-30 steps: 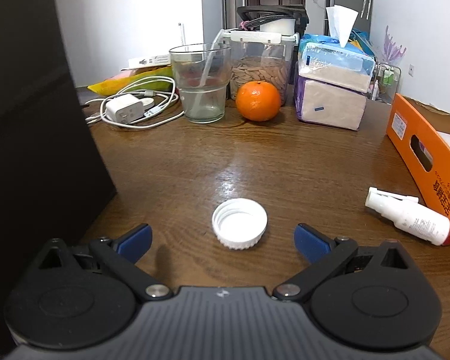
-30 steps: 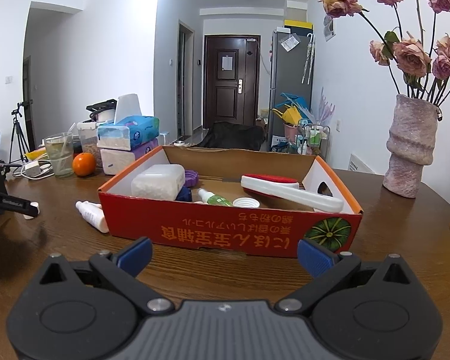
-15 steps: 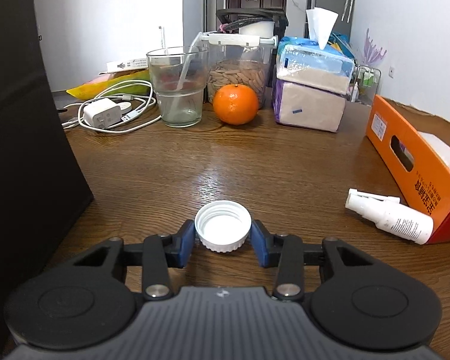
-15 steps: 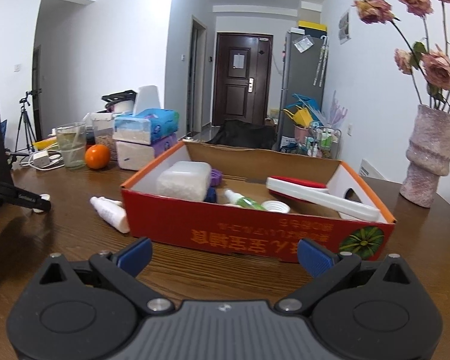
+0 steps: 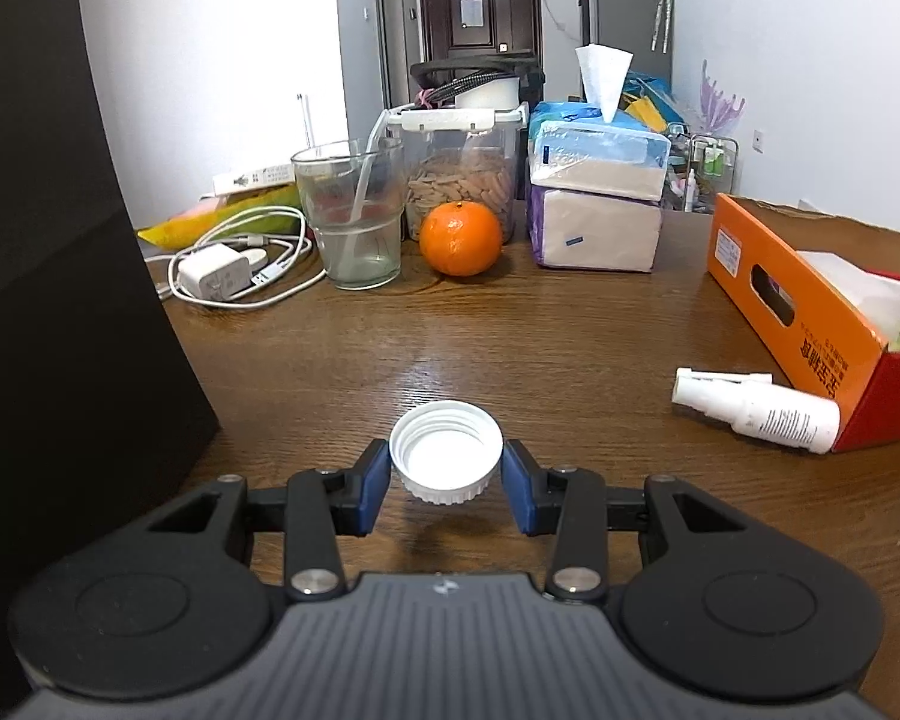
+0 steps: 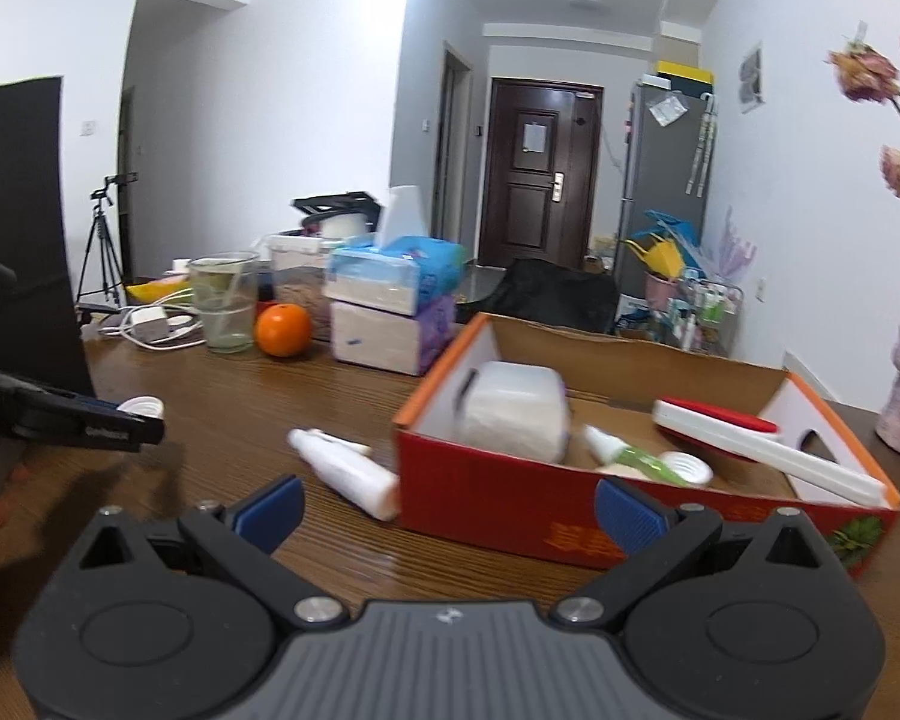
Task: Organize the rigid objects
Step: 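Lift the white bottle cap with the left gripper, then lower the right gripper onto the white pump spray bottle and close it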
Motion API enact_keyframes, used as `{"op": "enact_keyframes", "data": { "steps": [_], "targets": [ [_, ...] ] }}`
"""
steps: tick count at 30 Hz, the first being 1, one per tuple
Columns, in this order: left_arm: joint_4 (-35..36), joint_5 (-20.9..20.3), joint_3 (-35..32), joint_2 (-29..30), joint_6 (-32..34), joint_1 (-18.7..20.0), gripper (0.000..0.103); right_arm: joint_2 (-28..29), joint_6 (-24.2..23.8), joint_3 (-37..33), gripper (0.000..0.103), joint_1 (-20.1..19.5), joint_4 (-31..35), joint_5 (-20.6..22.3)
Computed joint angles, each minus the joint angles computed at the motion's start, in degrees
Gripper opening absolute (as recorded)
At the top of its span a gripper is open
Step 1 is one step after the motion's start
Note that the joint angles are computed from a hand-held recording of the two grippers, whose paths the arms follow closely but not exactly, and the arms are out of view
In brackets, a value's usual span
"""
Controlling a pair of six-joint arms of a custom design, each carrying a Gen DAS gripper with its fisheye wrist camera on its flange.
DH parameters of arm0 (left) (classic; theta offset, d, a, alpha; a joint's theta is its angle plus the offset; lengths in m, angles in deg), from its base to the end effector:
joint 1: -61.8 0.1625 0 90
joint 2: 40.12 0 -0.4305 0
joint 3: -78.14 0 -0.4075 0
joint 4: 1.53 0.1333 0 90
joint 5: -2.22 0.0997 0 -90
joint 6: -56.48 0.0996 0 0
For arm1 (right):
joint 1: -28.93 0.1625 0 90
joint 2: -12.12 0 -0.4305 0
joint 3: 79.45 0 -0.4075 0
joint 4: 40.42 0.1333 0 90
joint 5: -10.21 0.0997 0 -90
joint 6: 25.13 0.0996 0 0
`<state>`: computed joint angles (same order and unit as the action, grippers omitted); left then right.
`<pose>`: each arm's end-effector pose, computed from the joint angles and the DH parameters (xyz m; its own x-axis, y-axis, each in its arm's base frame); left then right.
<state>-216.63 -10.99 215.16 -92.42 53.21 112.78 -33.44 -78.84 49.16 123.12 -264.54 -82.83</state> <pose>-0.0676 -0.4491 0.1446 -0.6011 -0.3793 -0.7034 0.4460 0.5711 -0.6891 0.1635 -0.4801 0.0804 -0.5542 -0.5240 0.6467 -0.8323 0.3453 -0.4336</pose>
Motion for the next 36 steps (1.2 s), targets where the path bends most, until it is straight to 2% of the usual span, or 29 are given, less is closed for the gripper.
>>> {"op": "enact_keyframes", "data": {
  "steps": [7, 11, 20, 24, 36],
  "targets": [
    [-5.4, -0.1, 1.7, -0.4, 4.9, -0.5, 0.041, 4.0, 4.4, -2.4, 0.103, 3.6, -0.1, -2.3],
    [-5.7, -0.3, 2.7, -1.8, 5.2, -0.1, 0.041, 6.5, 5.5, -4.2, 0.102, 5.3, -0.2, -3.5],
    [-1.5, -1.5, 4.1, -4.9, 1.0, 0.7, 0.041, 9.7, -1.5, -6.5, 0.068, 6.7, 0.6, -2.5],
    [-0.4, -1.0, 4.4, -5.5, -0.2, 0.5, 0.041, 10.5, -4.2, -8.3, 0.061, 7.2, 2.3, -2.6],
    [1.9, -0.1, 5.1, -7.4, -3.0, 0.4, 0.041, 12.9, -9.4, -12.6, 0.052, 7.5, 6.4, -4.9]
  ]
}}
